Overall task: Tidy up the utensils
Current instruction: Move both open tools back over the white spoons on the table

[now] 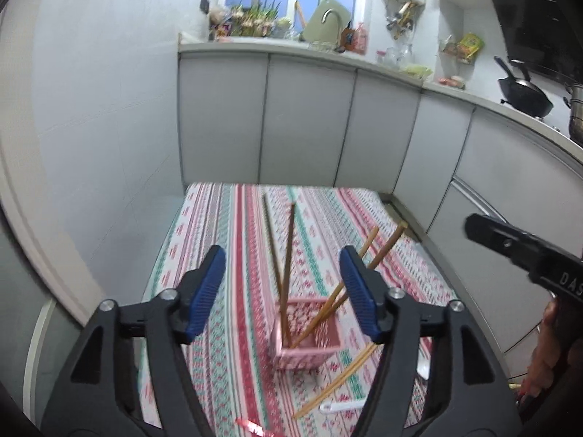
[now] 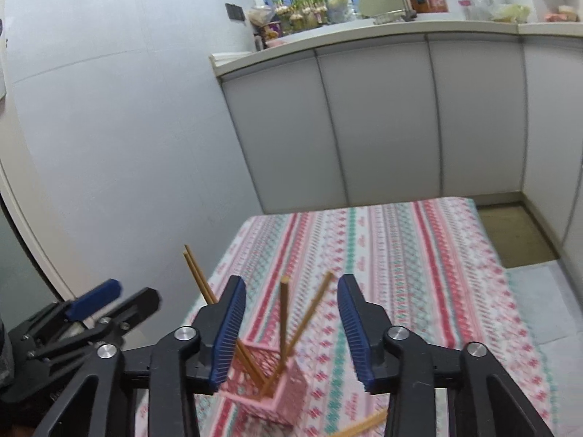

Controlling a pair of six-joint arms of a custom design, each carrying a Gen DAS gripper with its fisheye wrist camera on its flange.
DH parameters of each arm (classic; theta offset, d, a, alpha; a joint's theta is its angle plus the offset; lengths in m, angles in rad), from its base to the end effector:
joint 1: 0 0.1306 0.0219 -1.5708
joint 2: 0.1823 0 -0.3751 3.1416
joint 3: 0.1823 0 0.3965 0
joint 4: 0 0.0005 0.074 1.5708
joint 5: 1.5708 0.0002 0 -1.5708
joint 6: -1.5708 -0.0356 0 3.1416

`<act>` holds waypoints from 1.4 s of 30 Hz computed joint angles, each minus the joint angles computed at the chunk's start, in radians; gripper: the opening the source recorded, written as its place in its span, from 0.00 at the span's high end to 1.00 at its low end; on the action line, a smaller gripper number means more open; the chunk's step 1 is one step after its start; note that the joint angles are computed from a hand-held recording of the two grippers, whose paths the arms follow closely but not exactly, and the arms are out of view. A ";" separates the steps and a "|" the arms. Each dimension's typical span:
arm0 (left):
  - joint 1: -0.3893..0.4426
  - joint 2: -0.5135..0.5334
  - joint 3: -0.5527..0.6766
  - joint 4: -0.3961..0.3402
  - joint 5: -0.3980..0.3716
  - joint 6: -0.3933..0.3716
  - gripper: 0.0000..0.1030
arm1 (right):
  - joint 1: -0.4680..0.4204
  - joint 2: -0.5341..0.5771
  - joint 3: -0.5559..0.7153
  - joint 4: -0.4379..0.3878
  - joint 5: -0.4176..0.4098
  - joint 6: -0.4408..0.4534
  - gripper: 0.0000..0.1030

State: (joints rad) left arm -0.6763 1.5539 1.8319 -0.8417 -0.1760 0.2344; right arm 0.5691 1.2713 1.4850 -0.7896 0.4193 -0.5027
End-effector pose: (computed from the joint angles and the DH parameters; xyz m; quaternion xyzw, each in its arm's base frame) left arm 0.4380 -0.3442 0.5510 0.1498 0.8606 -0.1423 0.4655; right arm 0.3912 0.2324 0.5290 0.0707 0.8624 0.0811 0.4947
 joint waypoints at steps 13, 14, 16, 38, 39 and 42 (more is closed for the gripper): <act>0.007 -0.045 -0.067 -0.169 -0.003 0.026 0.14 | -0.004 -0.031 -0.031 -0.275 -0.061 -0.087 0.31; 0.008 -0.039 -0.061 -0.194 0.005 0.031 0.13 | -0.008 -0.031 -0.034 -0.292 -0.068 -0.098 0.30; 0.016 -0.018 -0.041 -0.263 0.042 0.046 0.11 | -0.015 -0.027 -0.039 -0.329 -0.088 -0.123 0.26; 0.011 0.132 -0.021 -0.498 0.266 0.119 0.16 | -0.093 0.030 -0.093 -0.523 -0.236 -0.176 0.21; 0.012 0.141 -0.014 -0.497 0.275 0.108 0.26 | -0.097 0.032 -0.096 -0.523 -0.241 -0.176 0.21; 0.009 0.171 0.004 -0.493 0.279 0.064 0.50 | -0.110 0.033 -0.110 -0.526 -0.247 -0.176 0.21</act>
State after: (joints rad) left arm -0.6674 1.7248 1.8358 -1.3342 0.1032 0.2988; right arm 0.4590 1.3042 1.3753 -1.3157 0.1720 -0.6788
